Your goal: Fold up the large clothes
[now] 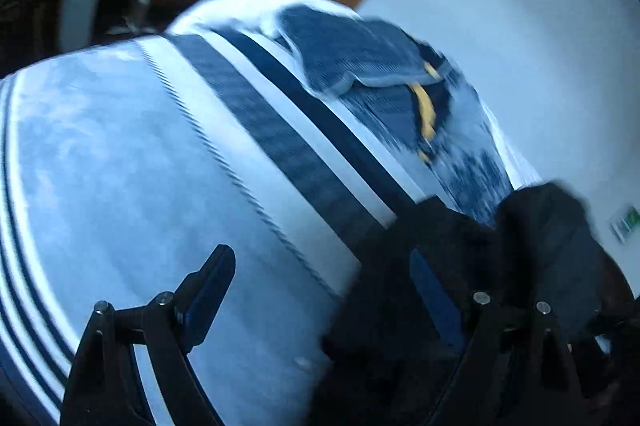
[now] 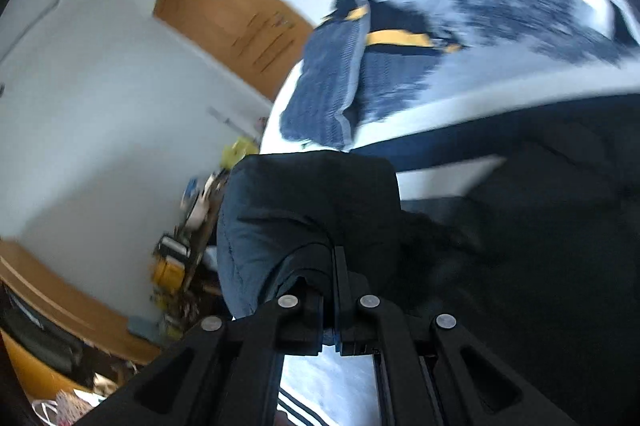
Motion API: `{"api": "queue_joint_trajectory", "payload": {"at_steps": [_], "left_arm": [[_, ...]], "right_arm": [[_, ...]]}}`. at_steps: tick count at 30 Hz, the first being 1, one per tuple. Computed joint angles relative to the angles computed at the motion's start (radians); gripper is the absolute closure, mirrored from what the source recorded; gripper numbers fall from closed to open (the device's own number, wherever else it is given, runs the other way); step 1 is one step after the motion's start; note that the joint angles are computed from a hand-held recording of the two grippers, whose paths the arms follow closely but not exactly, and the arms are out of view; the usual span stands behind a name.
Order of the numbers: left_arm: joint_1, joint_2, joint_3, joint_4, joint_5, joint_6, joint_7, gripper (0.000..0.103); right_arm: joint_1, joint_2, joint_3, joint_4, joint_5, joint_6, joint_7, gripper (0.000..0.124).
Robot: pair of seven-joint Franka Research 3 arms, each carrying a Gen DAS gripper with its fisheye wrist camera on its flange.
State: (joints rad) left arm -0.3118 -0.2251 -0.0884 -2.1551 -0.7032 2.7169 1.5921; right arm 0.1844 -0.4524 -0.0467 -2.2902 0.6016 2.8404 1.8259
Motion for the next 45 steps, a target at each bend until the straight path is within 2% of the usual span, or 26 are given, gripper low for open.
{"api": "queue_joint_trajectory", "payload": {"at_steps": [5, 9, 11, 12, 13, 14, 15, 17, 19, 21, 24, 26, 28, 30, 31, 33, 34, 35, 36, 38, 39, 41, 42, 43, 44, 45], "left_arm": [[-0.015, 0.04, -0.034, 0.042, 0.017, -0.099, -0.014, 0.014], [-0.008, 0.065, -0.08, 0.033, 0.103, -0.07, -0.075, 0.014], [-0.008, 0.085, -0.081, 0.037, 0.105, -0.072, -0.101, 0.014], [-0.003, 0.085, -0.077, 0.035, 0.099, -0.09, -0.11, 0.015], [-0.006, 0.087, -0.07, 0.035, 0.064, -0.09, -0.092, 0.015], [-0.006, 0.086, -0.068, 0.03, 0.039, -0.082, -0.075, 0.015], [0.001, 0.085, -0.071, 0.028, 0.055, -0.079, -0.088, 0.015], [0.016, 0.095, -0.082, 0.036, 0.122, -0.086, -0.131, 0.015], [0.02, 0.104, -0.081, 0.042, 0.126, -0.104, -0.145, 0.015], [0.022, 0.114, -0.081, 0.049, 0.11, -0.12, -0.144, 0.015], [0.033, 0.117, -0.097, 0.048, 0.178, -0.102, -0.182, 0.015], [0.032, 0.12, -0.099, 0.049, 0.197, -0.087, -0.184, 0.022], [0.028, 0.135, -0.095, 0.065, 0.173, -0.108, -0.156, 0.055], [0.032, 0.156, -0.097, 0.086, 0.166, -0.147, -0.151, 0.071], [0.037, 0.163, -0.106, 0.088, 0.206, -0.146, -0.192, 0.079], [0.041, 0.175, -0.112, 0.096, 0.215, -0.155, -0.189, 0.093], [0.042, 0.176, -0.115, 0.097, 0.216, -0.154, -0.186, 0.093], [0.043, 0.175, -0.118, 0.095, 0.22, -0.147, -0.188, 0.093], [0.044, 0.172, -0.121, 0.093, 0.228, -0.135, -0.194, 0.093], [0.042, 0.166, -0.125, 0.087, 0.242, -0.114, -0.2, 0.093], [0.041, 0.163, -0.126, 0.084, 0.249, -0.107, -0.202, 0.093], [0.036, 0.155, -0.124, 0.079, 0.238, -0.095, -0.19, 0.093], [0.033, 0.154, -0.121, 0.08, 0.221, -0.091, -0.175, 0.094], [0.03, 0.148, -0.119, 0.077, 0.199, -0.084, -0.157, 0.094], [0.026, 0.144, -0.117, 0.073, 0.175, -0.072, -0.138, 0.094], [0.021, 0.132, -0.114, 0.067, 0.147, -0.056, -0.115, 0.094]], "right_arm": [[0.094, -0.057, -0.14, -0.148, 0.208, 0.078, -0.123, 0.12], [-0.007, -0.036, -0.111, -0.183, 0.147, -0.003, -0.104, 0.115], [-0.043, -0.031, -0.114, -0.186, 0.123, -0.061, -0.106, 0.105], [-0.073, -0.055, -0.097, -0.209, 0.094, -0.083, -0.095, 0.091], [-0.102, -0.084, -0.084, -0.234, 0.067, -0.091, -0.087, 0.068], [-0.131, -0.126, -0.059, -0.267, 0.036, -0.088, -0.071, 0.055], [-0.139, -0.156, -0.048, -0.287, 0.019, -0.079, -0.072, 0.048], [-0.141, -0.203, -0.028, -0.293, -0.026, -0.108, -0.078, 0.048], [-0.148, -0.212, 0.015, -0.278, -0.092, -0.129, -0.081, 0.048], [-0.17, -0.182, 0.071, -0.232, -0.195, -0.159, -0.08, 0.048], [-0.241, -0.098, 0.195, -0.134, -0.419, -0.191, -0.032, 0.048], [-0.219, -0.033, 0.207, -0.07, -0.485, -0.197, -0.032, 0.048], [-0.253, 0.03, 0.258, 0.0, -0.617, -0.255, 0.02, 0.043], [-0.336, 0.097, 0.347, 0.061, -0.858, -0.317, 0.114, 0.043], [-0.346, 0.102, 0.361, 0.059, -0.913, -0.34, 0.145, 0.043], [-0.332, 0.138, 0.328, 0.066, -0.925, -0.36, 0.14, 0.043], [-0.32, 0.16, 0.296, 0.075, -0.903, -0.346, 0.128, 0.047], [-0.3, 0.163, 0.252, 0.073, -0.844, -0.314, 0.118, 0.057], [-0.262, 0.144, 0.189, 0.06, -0.731, -0.296, 0.081, 0.076], [-0.183, 0.111, 0.06, 0.04, -0.502, -0.243, 0.002, 0.081], [-0.178, 0.087, 0.039, 0.022, -0.463, -0.206, -0.002, 0.087], [-0.193, 0.035, 0.015, -0.012, -0.426, -0.178, 0.007, 0.09], [-0.187, 0.015, -0.005, -0.024, -0.39, -0.172, -0.008, 0.097], [-0.171, -0.018, -0.038, -0.055, -0.335, -0.147, -0.04, 0.099], [-0.178, -0.041, -0.046, -0.076, -0.305, -0.139, -0.055, 0.099], [-0.218, -0.054, -0.02, -0.083, -0.331, -0.154, -0.019, 0.105]]}}
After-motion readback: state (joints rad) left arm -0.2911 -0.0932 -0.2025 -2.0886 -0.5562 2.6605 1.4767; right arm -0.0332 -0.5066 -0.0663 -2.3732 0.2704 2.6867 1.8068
